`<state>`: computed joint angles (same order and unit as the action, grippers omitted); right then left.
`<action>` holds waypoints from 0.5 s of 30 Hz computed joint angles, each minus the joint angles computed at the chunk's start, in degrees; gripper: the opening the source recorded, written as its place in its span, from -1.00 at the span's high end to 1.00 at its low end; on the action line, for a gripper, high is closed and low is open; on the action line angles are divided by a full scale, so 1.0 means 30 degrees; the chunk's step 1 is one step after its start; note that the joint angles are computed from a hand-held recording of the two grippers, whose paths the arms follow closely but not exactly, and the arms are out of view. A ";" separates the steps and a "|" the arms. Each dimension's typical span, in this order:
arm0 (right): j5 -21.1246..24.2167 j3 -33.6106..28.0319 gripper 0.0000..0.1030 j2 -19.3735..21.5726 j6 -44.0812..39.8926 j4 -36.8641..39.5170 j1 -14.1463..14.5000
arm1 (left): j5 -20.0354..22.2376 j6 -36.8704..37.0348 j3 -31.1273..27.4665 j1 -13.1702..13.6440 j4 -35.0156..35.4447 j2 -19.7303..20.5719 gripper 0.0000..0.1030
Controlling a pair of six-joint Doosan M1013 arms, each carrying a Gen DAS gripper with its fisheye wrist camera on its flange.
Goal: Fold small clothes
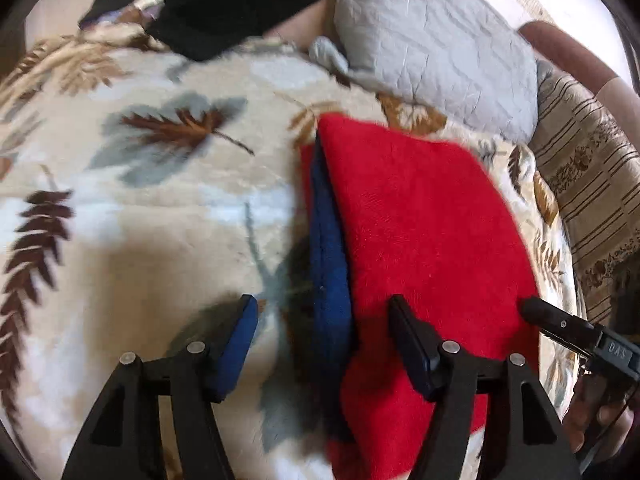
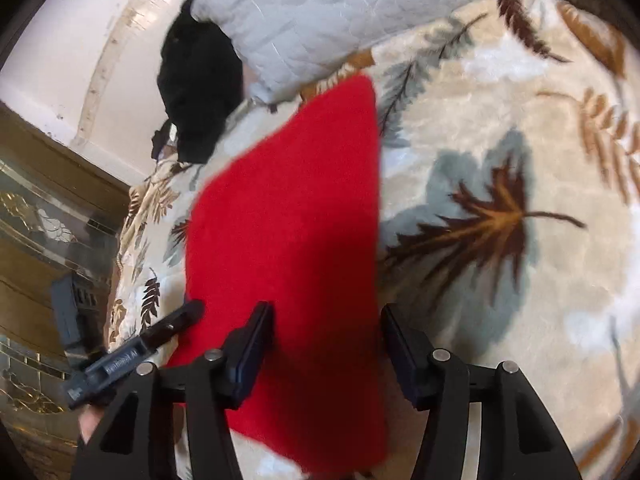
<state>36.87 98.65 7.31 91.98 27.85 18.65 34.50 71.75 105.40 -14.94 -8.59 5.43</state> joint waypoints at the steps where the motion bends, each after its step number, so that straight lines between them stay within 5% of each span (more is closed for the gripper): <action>1: -0.0425 0.0068 -0.20 -0.0232 0.0053 -0.0257 0.0175 | -0.0086 -0.0476 0.0134 -0.0133 0.0652 -0.0303 -0.32; 5: -0.1517 0.0162 -0.28 -0.0919 -0.3003 0.1737 0.0972 | -0.0950 -0.1547 0.1085 -0.0605 0.2147 -0.1584 -0.33; 7: -0.0439 -0.0220 -0.54 -0.0305 -0.3286 0.1804 0.1277 | 0.0268 -0.2629 0.0832 -0.0878 0.3727 -0.1117 -0.34; 9: 0.1936 -0.0979 -0.51 0.0984 -0.1473 0.0913 0.1196 | 0.1922 -0.3233 0.0492 -0.0773 0.3691 -0.0480 -0.35; 11: 0.0787 -0.0462 -0.44 0.0353 -0.0997 0.0746 0.1390 | 0.1521 -0.3739 0.0782 -0.0668 0.3416 -0.1069 -0.35; 13: -0.0526 0.0022 -0.47 -0.0550 -0.1725 0.0595 0.1772 | 0.0734 -0.5207 0.1282 -0.1062 0.5551 -0.1923 -0.40; 15: -0.1465 0.0359 -0.52 -0.1322 0.1116 -0.3167 0.2557 | 0.1277 -0.7885 0.1536 -0.1740 0.8844 -0.2494 -0.44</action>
